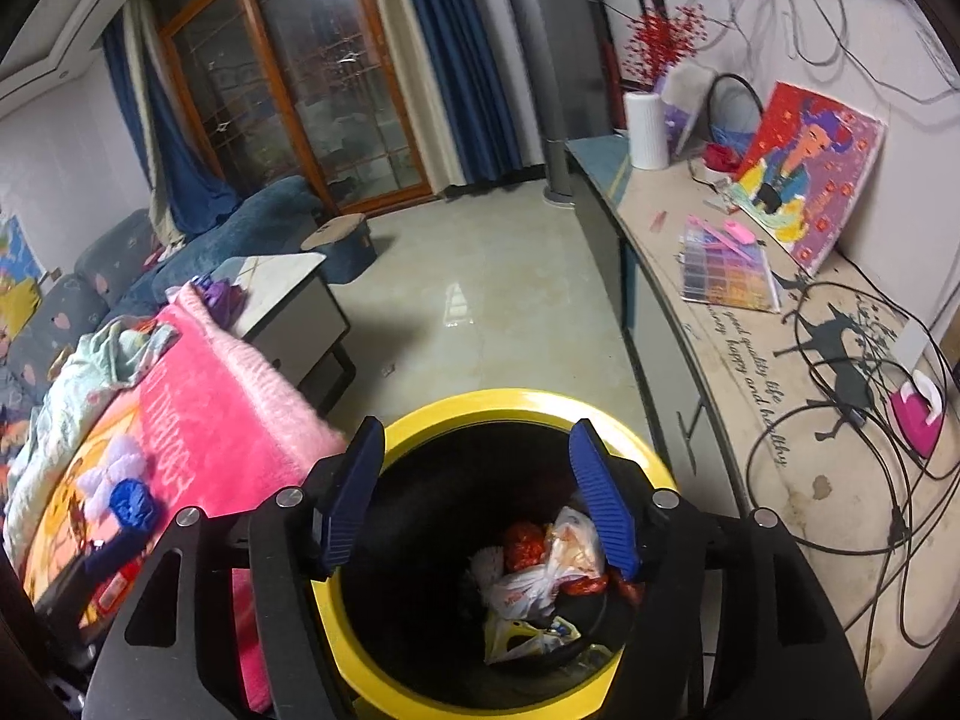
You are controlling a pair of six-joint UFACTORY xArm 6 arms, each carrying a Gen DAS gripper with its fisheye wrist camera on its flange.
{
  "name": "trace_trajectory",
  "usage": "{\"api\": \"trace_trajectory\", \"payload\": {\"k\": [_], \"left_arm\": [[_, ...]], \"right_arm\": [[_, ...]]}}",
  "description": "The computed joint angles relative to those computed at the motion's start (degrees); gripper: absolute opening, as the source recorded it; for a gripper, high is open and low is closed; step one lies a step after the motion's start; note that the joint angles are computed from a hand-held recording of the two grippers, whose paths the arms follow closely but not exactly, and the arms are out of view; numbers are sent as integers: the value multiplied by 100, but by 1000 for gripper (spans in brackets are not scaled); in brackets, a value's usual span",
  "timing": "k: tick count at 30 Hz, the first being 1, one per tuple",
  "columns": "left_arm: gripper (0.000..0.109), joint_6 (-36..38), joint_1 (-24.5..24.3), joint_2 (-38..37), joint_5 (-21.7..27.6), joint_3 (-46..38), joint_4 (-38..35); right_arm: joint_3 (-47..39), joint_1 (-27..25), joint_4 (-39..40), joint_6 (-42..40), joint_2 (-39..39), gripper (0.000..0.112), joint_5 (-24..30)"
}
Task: Collect trash
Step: 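Move both open tools back to the trash on the blanket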
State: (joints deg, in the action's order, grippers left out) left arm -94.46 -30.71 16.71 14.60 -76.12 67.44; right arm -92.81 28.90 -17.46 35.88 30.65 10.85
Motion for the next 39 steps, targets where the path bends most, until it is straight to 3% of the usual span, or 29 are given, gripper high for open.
{"api": "trace_trajectory", "payload": {"k": [8,12,18,29,39], "left_arm": [[92,-937,51,-609,428,542,844],[92,-1154,10,-935,820,820,1059],[92,-1554,38,-1600,1347,1463,1355],[92,-1963,158,-2586,2009,2360,1429],[92,-2106,230,-3219,2476,2924,1377]], "right_arm": [[115,254,304,-417,-89,70,-246],[106,511,1362,-1373,-99,71,-270],[5,830,1882,-2047,-72,71,-212],[-405,1327,2787,-3080,163,71,10],[-799,1693,3093,-3472,379,71,300]]}}
